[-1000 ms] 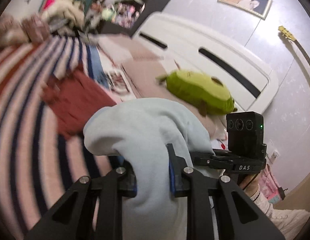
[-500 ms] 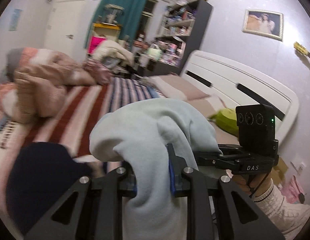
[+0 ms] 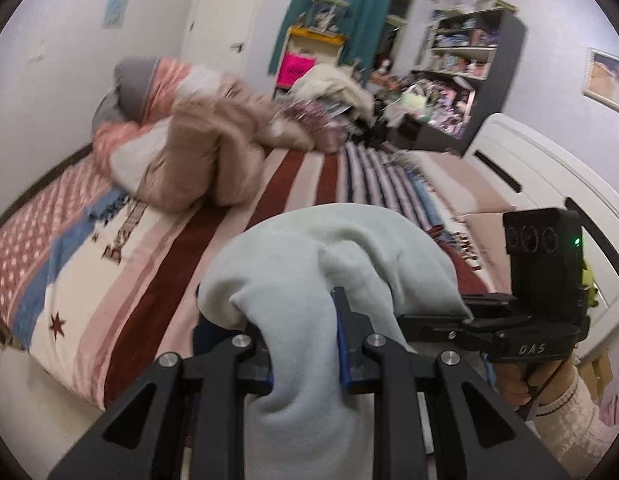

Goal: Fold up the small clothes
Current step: 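Grasp the shirt bundle with both tools and lift it off the bed, then carry the bundle toward the bed corner and open both tools to drop it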

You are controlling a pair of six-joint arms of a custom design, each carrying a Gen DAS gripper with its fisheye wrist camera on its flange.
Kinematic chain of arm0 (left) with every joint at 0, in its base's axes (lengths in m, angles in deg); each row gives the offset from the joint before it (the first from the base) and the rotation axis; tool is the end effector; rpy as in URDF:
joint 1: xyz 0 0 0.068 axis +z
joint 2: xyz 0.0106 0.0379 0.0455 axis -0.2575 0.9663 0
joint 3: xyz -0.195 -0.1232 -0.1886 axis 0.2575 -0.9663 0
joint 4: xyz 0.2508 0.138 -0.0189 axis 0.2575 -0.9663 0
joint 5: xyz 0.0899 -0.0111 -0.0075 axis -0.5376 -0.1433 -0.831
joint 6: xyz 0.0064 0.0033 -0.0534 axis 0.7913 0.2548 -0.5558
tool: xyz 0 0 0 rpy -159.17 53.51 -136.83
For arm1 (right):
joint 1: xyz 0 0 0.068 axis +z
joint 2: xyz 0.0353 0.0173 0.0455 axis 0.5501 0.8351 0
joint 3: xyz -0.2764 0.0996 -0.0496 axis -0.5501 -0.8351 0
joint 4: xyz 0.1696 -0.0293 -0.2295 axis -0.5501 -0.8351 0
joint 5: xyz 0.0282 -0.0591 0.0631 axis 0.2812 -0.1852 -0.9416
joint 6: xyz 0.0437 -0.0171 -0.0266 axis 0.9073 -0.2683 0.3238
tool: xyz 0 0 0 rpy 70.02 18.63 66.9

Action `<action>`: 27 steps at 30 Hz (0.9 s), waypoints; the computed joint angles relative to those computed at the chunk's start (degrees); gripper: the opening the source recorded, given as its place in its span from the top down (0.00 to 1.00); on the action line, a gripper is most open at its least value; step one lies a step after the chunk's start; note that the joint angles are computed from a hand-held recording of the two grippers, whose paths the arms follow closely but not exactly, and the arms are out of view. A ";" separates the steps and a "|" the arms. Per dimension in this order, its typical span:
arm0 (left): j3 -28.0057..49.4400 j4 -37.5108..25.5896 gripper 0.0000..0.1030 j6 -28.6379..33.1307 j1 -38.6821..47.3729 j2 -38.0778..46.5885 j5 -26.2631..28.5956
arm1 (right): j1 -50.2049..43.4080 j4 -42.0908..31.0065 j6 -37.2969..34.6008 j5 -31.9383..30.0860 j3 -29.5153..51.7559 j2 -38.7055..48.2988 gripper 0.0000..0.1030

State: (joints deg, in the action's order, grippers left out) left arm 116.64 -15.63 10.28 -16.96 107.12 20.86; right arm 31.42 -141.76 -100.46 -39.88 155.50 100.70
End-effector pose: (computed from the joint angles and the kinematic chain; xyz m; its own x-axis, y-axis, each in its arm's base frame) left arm 0.2639 -0.0207 0.3376 -0.6668 -0.0769 -0.7412 0.2066 0.9366 -0.2830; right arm 0.3399 0.0179 0.3132 -0.7135 -0.2092 -0.6687 -0.6565 0.5333 0.5335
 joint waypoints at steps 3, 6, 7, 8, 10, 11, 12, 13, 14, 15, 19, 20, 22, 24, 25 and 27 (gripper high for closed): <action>-2.34 3.89 0.81 0.49 4.28 4.47 3.89 | 2.49 3.47 3.52 2.69 1.29 4.20 0.82; -2.76 7.54 0.80 0.50 6.68 9.28 6.71 | 3.52 5.03 4.04 4.82 3.09 8.29 0.77; -2.90 8.22 0.79 0.61 7.16 10.48 7.22 | 3.89 5.54 3.74 5.63 3.27 9.14 0.75; -3.00 8.52 0.78 0.53 7.47 11.10 7.59 | 4.16 5.89 3.36 6.45 3.36 9.82 0.73; -2.86 8.99 0.73 0.32 7.98 12.22 8.47 | 3.85 6.17 2.30 7.08 2.69 10.18 0.66; -2.91 9.34 0.71 0.10 8.23 12.30 8.73 | 3.65 5.85 2.01 6.96 2.69 10.18 0.60; -3.09 9.44 0.66 -0.09 8.30 11.92 8.72 | 3.30 5.66 1.77 6.56 2.96 10.61 0.57; -3.47 10.08 0.61 -0.25 8.30 11.57 8.51 | 2.69 5.31 1.38 5.92 3.21 10.97 0.49; -3.64 10.31 0.58 -0.48 8.23 11.24 8.31 | 2.22 5.24 1.28 5.58 3.36 11.09 0.43; -3.66 10.25 0.52 -0.74 8.00 10.97 7.79 | 1.58 5.19 0.99 5.18 2.92 10.62 0.41; -4.16 9.73 0.43 -0.55 6.27 8.77 3.80 | -1.09 3.45 -0.72 3.36 3.18 10.45 0.40; -4.27 9.66 0.42 -0.73 6.11 8.13 3.57 | -1.80 2.90 -1.17 2.98 3.02 9.97 0.39; -4.33 9.34 0.41 -1.23 6.19 7.32 4.60 | -2.58 2.47 -1.75 2.83 2.81 9.51 0.38; -3.86 7.98 0.41 -1.06 5.37 6.37 3.05 | -3.41 1.54 -2.97 2.86 2.19 8.40 0.38; -3.65 7.21 0.41 -0.84 4.36 5.42 0.81 | -3.87 1.55 -3.49 3.04 1.62 7.60 0.38; -3.36 5.81 0.37 -1.08 3.17 4.00 -1.20 | -4.72 0.82 -4.70 3.00 0.92 6.51 0.38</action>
